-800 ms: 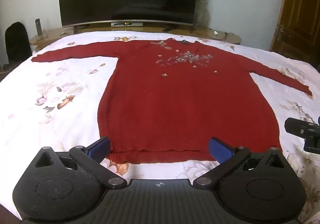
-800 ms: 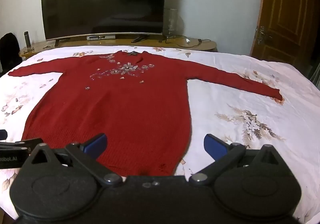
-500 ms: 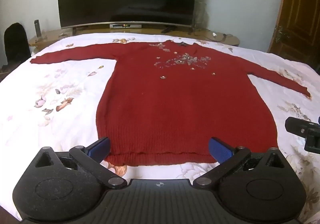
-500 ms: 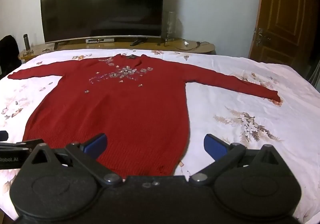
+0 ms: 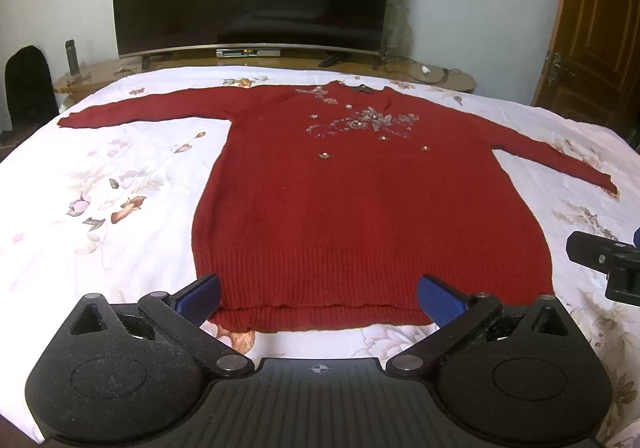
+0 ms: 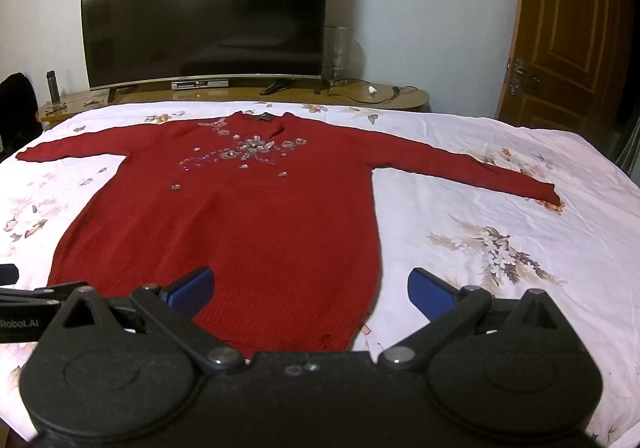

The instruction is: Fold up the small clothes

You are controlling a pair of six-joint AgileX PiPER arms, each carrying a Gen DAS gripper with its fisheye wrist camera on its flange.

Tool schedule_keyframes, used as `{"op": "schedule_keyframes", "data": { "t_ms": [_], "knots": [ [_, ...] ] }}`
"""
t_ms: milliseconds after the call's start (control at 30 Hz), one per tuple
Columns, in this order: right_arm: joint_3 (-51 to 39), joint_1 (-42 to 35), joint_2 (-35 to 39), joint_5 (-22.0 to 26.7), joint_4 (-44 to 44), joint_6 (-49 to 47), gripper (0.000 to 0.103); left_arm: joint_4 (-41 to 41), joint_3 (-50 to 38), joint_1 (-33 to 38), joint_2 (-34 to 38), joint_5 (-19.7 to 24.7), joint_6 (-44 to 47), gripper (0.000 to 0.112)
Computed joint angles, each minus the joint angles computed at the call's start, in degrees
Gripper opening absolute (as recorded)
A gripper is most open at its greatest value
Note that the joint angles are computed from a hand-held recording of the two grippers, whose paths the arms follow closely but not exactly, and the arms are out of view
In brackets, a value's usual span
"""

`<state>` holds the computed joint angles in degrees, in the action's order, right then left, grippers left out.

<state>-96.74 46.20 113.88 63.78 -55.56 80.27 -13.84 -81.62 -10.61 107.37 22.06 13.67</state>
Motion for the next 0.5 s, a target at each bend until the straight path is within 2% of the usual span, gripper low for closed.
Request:
{"op": "schedule_keyframes", "data": {
  "t_ms": [500],
  "knots": [
    [-0.30,-0.44,0.33,-0.41,-0.15,0.07,0.103,-2.11,0.31,0.50,0.39,-0.38,2.30,0.103]
  ]
}}
